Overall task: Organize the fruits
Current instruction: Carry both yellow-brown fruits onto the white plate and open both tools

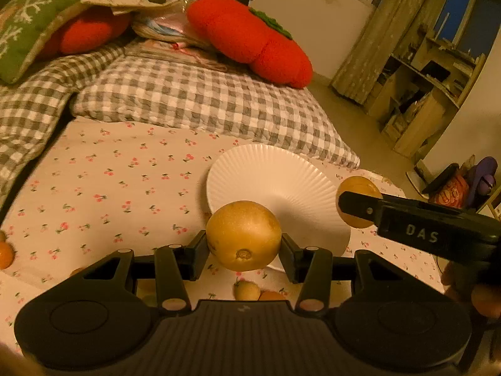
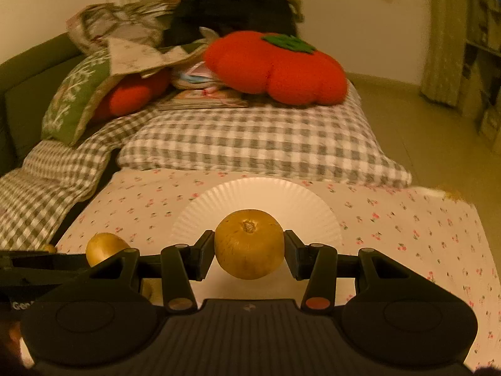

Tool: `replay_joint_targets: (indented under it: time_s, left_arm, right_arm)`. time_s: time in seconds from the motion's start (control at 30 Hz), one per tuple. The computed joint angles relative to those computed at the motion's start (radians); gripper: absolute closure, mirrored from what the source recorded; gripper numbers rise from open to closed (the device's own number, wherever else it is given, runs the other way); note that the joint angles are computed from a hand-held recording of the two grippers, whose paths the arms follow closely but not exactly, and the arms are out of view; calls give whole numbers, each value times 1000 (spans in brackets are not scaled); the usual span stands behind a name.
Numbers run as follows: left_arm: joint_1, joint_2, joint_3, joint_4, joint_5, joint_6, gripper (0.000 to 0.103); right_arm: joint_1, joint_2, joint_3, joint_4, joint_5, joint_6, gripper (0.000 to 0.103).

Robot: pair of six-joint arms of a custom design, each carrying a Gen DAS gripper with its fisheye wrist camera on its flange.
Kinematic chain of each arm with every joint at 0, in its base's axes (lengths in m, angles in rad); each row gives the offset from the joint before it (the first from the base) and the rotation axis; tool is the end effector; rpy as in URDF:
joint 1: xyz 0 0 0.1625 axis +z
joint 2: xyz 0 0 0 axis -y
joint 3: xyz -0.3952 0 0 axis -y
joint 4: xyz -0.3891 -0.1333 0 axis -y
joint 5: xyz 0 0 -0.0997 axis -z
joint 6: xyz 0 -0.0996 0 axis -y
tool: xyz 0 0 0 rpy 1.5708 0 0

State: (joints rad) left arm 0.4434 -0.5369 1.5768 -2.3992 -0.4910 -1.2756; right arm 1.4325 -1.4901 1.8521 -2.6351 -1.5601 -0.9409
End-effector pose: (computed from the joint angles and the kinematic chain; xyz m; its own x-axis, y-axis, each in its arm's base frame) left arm -0.4690 -0.4675 -0.0378 -0.8552 -0.2543 -0.4517 0.2234 0.6055 -0.7638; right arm 0.0592 -0.5496 0.4070 -0.6690 -0.5338 0.5172 -0.7391 0.5512 -0.3871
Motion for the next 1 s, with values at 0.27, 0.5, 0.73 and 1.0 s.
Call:
replay_joint_targets:
  time_s: [0.27, 0.5, 0.73, 1.0]
  left_arm:
    - [65, 75, -95, -46, -15, 147, 68]
    - [109, 107, -112, -216, -54, 263, 68]
    - [131, 136, -143, -235, -61, 313, 68]
    - [141, 143, -135, -311, -62, 354, 68]
  right_arm:
    - [-20, 79, -69, 45, -54, 114, 60]
    - [-68, 118, -145, 211, 21, 231, 60]
    - [-67, 133, -128, 156, 1, 222, 59]
    - [-78, 139, -132, 156, 24, 245, 58]
